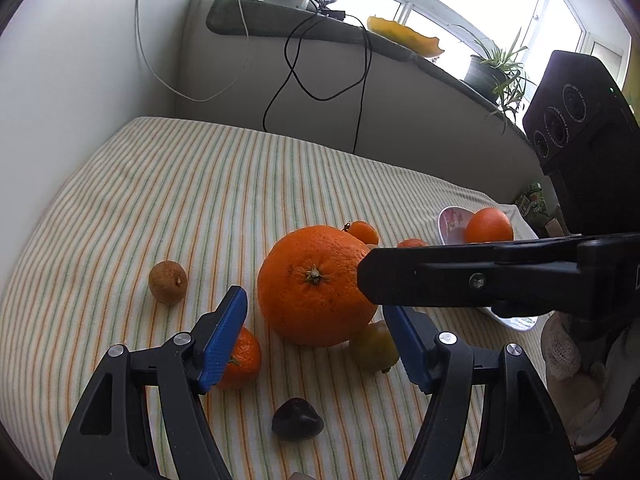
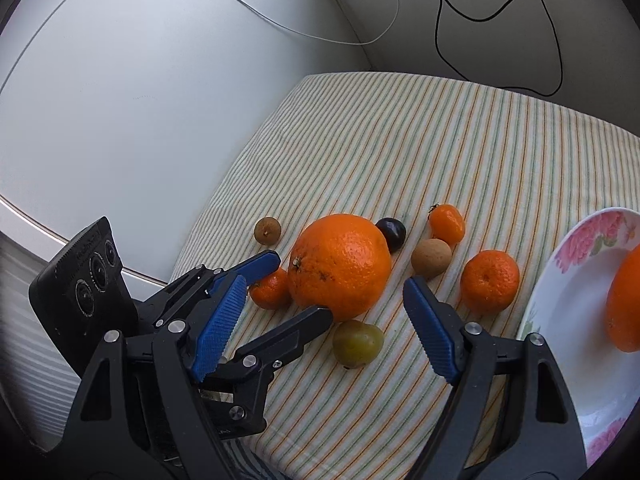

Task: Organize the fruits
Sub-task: 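Move the right tool back to the second large orange, then close the right gripper around the second large orange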

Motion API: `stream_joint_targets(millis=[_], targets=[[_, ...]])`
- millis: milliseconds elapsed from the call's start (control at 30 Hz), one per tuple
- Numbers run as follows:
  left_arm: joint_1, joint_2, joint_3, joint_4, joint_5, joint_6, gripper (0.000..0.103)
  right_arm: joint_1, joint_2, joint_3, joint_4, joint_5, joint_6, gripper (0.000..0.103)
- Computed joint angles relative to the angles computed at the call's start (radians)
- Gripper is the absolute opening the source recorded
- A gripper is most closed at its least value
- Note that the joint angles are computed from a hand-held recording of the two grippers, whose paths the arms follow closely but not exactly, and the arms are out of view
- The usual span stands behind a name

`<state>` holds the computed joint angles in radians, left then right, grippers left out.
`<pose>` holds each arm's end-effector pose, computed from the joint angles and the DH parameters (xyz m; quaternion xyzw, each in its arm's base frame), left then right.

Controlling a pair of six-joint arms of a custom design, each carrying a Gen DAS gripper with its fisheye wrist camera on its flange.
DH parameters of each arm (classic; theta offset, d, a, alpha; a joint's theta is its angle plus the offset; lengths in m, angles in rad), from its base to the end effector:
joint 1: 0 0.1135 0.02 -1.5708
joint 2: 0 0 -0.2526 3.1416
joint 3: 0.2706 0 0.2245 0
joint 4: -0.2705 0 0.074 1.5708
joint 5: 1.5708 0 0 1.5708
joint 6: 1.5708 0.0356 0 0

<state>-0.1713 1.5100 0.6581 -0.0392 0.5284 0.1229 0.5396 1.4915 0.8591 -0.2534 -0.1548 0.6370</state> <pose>0.2513 -0.0617 0.1609 0.2195 0.8875 -0.2539 0.3158 0.2366 0.1481 0.2013 0.0198 0.9392 0.2464 0.2382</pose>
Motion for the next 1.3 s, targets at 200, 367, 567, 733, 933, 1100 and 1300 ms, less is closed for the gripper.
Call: stream_joint_targets(millis=[200, 367, 567, 733, 933, 1100, 1300], targets=[[-0.006, 0.030, 0.030, -0.021, -0.003, 0.019, 0.070, -0.021, 0.055, 0.013, 0.019, -0.055, 0.014, 0.072], [-0.001, 0.055, 0.057, -0.045, 0.013, 0.037, 0.070, -0.024, 0.080, 0.031, 0.014, -0.062, 0.006, 0.072], [0.003, 0.084, 0.083, -0.067, 0.025, 0.053, 0.070, -0.030, 0.103, 0.037, 0.019, -0.075, 0.002, 0.072], [0.000, 0.097, 0.093, -0.069, 0.028, 0.043, 0.070, -0.028, 0.118, 0.043, 0.021, -0.070, 0.002, 0.069], [-0.017, 0.096, 0.099, -0.074, 0.003, 0.044, 0.071, -0.041, 0.138, 0.034, 0.038, -0.085, 0.006, 0.066], [-0.034, 0.094, 0.093, -0.060, -0.020, 0.043, 0.071, -0.040, 0.138, 0.039, 0.026, -0.079, 0.002, 0.063], [-0.034, 0.091, 0.080, -0.038, -0.021, 0.041, 0.070, -0.043, 0.137, 0.035, 0.037, -0.089, 0.022, 0.062]])
